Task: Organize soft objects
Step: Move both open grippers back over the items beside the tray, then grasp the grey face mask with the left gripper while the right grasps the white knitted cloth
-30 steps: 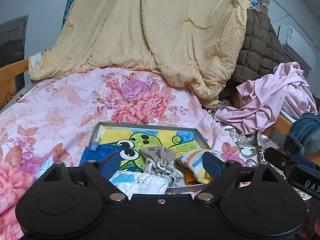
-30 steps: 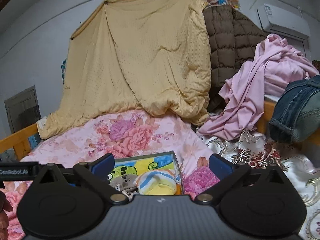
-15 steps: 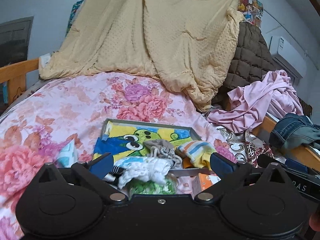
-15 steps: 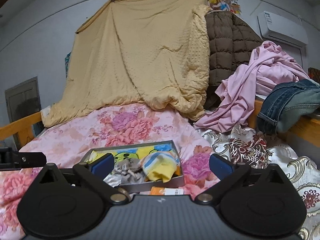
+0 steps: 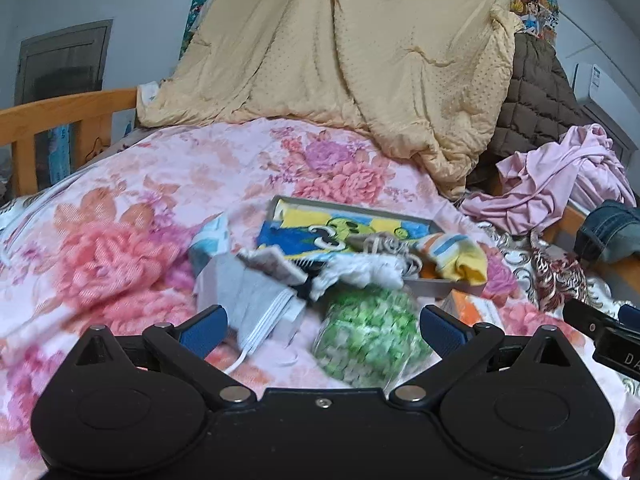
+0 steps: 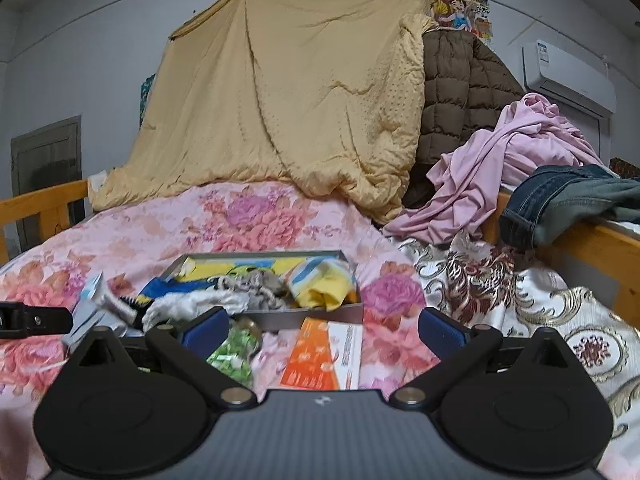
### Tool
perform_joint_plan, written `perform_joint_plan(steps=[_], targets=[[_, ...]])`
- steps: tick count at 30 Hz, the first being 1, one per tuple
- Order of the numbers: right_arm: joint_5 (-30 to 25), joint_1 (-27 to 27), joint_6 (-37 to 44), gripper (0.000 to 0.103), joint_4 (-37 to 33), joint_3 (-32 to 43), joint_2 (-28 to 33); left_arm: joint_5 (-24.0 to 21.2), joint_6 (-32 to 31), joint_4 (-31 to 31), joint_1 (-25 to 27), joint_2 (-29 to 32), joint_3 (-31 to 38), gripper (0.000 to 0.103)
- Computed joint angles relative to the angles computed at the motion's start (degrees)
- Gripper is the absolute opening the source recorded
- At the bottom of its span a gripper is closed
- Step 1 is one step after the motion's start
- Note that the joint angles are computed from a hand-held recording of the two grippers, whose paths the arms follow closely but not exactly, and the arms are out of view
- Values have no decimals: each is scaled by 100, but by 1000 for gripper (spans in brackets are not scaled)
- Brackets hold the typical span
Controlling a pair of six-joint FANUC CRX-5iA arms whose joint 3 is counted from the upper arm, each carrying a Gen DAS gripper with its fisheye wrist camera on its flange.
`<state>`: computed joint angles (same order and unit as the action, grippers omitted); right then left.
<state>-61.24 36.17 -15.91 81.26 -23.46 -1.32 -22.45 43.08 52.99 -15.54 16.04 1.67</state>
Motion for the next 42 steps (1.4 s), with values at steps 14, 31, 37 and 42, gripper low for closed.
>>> perform_joint_plan(steps=[14, 31, 37, 42], targets=[[376, 497, 38, 103, -1151, 100, -21, 19, -402, 374, 193, -370, -783, 102], [799, 407, 237, 103, -972, 94, 100, 307, 718, -787, 361, -313, -611, 102], [974, 338, 70, 103, -650, -5, 84, 444, 1334, -1178, 390, -256, -485, 102], [1080, 253, -35, 103, -470, -18, 128, 471, 1644, -1312, 430, -201, -388, 102]])
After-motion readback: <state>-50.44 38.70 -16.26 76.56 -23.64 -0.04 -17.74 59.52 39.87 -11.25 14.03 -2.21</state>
